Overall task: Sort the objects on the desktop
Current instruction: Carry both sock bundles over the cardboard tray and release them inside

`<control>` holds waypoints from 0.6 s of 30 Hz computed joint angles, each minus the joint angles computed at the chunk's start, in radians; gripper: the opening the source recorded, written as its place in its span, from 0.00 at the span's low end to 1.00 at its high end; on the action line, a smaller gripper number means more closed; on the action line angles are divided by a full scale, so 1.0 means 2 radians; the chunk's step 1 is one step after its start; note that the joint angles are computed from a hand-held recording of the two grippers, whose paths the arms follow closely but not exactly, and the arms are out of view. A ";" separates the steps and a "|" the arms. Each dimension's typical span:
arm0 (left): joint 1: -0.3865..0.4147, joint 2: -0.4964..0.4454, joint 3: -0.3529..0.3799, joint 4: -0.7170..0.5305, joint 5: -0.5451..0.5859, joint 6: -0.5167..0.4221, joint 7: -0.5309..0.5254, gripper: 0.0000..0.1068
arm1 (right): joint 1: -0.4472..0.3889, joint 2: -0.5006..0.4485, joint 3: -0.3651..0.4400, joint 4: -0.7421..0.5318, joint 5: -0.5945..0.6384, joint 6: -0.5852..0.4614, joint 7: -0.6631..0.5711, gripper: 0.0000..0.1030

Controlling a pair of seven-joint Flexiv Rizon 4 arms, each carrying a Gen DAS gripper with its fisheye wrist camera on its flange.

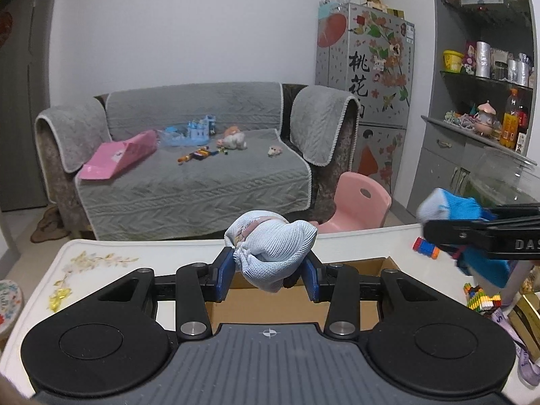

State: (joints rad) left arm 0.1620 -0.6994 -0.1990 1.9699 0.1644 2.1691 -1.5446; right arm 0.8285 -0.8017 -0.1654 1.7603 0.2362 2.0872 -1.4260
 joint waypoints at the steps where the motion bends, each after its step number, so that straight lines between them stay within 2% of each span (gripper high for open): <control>1: -0.002 -0.008 0.000 -0.009 -0.001 -0.006 0.002 0.46 | 0.000 -0.004 -0.001 -0.008 -0.002 -0.007 0.001 0.42; 7: 0.010 -0.046 -0.017 -0.047 0.002 -0.030 0.013 0.46 | -0.007 -0.023 -0.002 -0.032 -0.025 -0.036 0.017 0.42; 18: -0.003 -0.105 -0.016 -0.109 -0.025 -0.062 0.057 0.46 | -0.019 -0.059 -0.015 -0.077 -0.079 -0.090 0.074 0.42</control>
